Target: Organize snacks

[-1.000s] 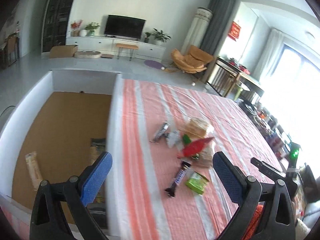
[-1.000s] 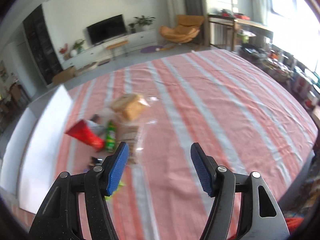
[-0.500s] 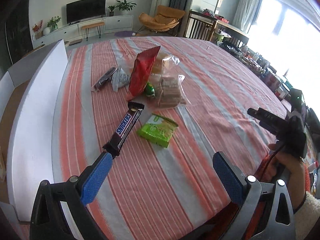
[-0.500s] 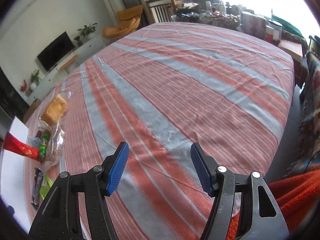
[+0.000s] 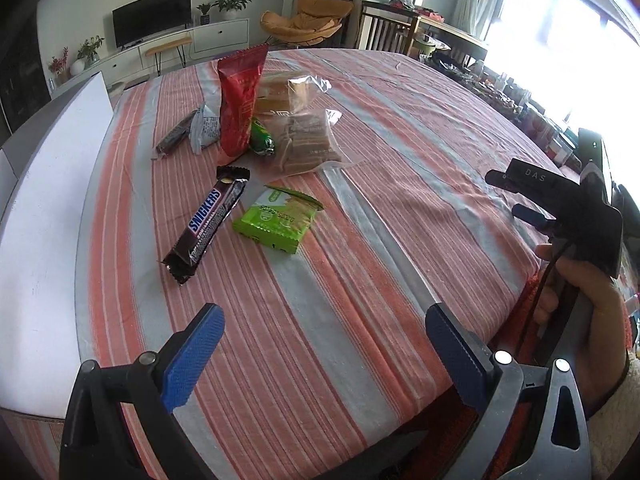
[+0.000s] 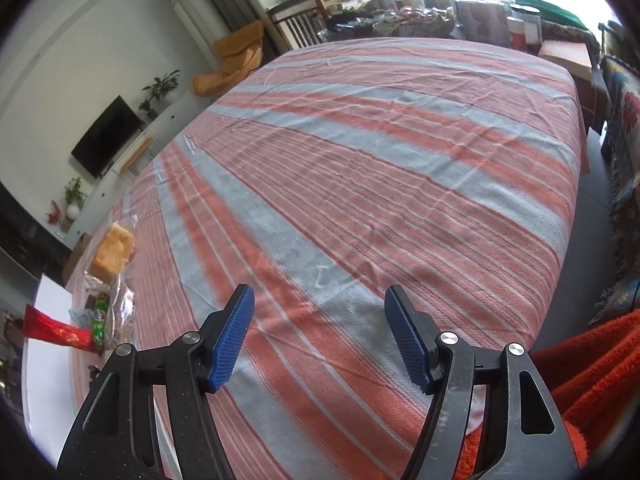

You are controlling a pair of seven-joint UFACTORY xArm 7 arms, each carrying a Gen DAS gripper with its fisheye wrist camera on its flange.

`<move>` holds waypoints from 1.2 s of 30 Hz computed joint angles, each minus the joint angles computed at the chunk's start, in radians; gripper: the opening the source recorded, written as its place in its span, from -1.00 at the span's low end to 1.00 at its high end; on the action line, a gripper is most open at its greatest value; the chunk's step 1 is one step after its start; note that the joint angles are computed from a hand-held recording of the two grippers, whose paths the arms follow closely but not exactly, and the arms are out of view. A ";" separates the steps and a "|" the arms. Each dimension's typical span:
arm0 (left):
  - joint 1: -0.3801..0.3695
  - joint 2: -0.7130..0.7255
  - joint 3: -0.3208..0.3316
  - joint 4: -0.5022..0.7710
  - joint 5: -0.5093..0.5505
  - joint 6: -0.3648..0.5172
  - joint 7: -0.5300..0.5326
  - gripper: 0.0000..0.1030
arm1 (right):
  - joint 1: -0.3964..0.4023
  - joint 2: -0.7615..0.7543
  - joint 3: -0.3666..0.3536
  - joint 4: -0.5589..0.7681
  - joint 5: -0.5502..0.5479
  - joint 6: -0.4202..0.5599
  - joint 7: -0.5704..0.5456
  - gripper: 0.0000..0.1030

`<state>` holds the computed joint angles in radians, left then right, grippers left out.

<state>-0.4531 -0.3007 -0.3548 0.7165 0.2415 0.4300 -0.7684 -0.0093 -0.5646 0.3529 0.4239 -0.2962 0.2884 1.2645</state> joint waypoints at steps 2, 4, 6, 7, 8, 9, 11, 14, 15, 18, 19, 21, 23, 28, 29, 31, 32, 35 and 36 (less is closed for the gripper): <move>-0.003 0.003 0.003 0.001 -0.003 -0.003 0.008 0.94 | -0.002 0.002 -0.001 -0.003 0.002 -0.014 0.006 0.38; -0.001 -0.006 0.006 -0.008 -0.005 -0.018 0.007 0.94 | -0.005 0.002 0.003 -0.004 0.001 -0.017 0.009 0.38; 0.004 -0.013 0.008 -0.016 -0.007 -0.027 0.003 0.94 | -0.007 0.006 0.007 0.002 -0.003 -0.007 0.007 0.40; 0.004 -0.014 0.010 -0.019 -0.012 -0.027 0.005 0.94 | -0.007 0.009 0.008 0.004 -0.007 -0.004 0.004 0.42; 0.003 -0.014 0.016 -0.021 -0.021 -0.027 0.011 0.94 | -0.006 0.010 0.008 0.005 -0.009 -0.002 0.003 0.43; 0.005 -0.014 0.018 -0.025 -0.024 -0.030 0.012 0.94 | -0.006 0.010 0.007 0.006 -0.011 0.001 0.002 0.43; 0.022 -0.023 0.016 -0.040 -0.016 -0.056 -0.003 0.94 | -0.005 0.011 0.006 0.007 -0.014 0.003 0.002 0.43; 0.066 -0.030 0.007 -0.063 0.014 -0.103 -0.040 0.94 | -0.004 0.017 0.009 0.017 -0.023 0.022 -0.002 0.45; 0.085 -0.027 0.001 -0.066 0.029 -0.112 -0.056 0.94 | -0.002 0.018 0.008 0.019 -0.026 0.025 -0.002 0.45; 0.157 -0.009 -0.030 -0.064 0.105 -0.122 -0.125 0.94 | 0.007 0.014 -0.006 0.008 -0.024 0.009 -0.004 0.46; 0.174 -0.004 -0.035 -0.063 0.129 -0.123 -0.146 0.94 | 0.010 0.010 -0.012 0.002 -0.019 -0.001 -0.006 0.46; 0.185 0.000 -0.030 -0.067 0.149 -0.121 -0.173 0.94 | 0.013 0.006 -0.021 -0.009 -0.009 -0.020 -0.011 0.47; 0.174 -0.009 -0.011 -0.083 0.135 -0.127 -0.182 0.94 | 0.012 0.008 -0.020 -0.008 -0.004 -0.024 -0.020 0.51; 0.168 -0.030 0.000 -0.101 0.126 -0.107 -0.181 0.94 | 0.004 0.020 -0.002 0.012 -0.012 0.003 -0.026 0.54; 0.166 -0.032 0.004 -0.103 0.121 -0.105 -0.179 0.94 | 0.005 0.020 -0.004 0.011 -0.012 0.001 -0.026 0.54; 0.164 -0.032 0.010 -0.104 0.110 -0.110 -0.179 0.94 | 0.004 0.021 -0.003 0.012 -0.012 -0.002 -0.021 0.54; 0.162 -0.031 0.013 -0.103 0.104 -0.114 -0.178 0.94 | 0.003 0.022 0.000 0.012 -0.013 -0.004 -0.018 0.54; 0.160 -0.029 0.014 -0.099 0.096 -0.120 -0.172 0.94 | 0.003 0.023 0.000 0.013 -0.015 -0.004 -0.017 0.54; 0.160 -0.029 0.013 -0.097 0.096 -0.120 -0.169 0.94 | 0.003 0.023 -0.001 0.012 -0.015 -0.004 -0.017 0.54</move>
<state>-0.2930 -0.3297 -0.3416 0.6190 0.3373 0.3097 -0.9375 -0.0060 -0.5421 0.3515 0.4360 -0.3111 0.2843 1.2474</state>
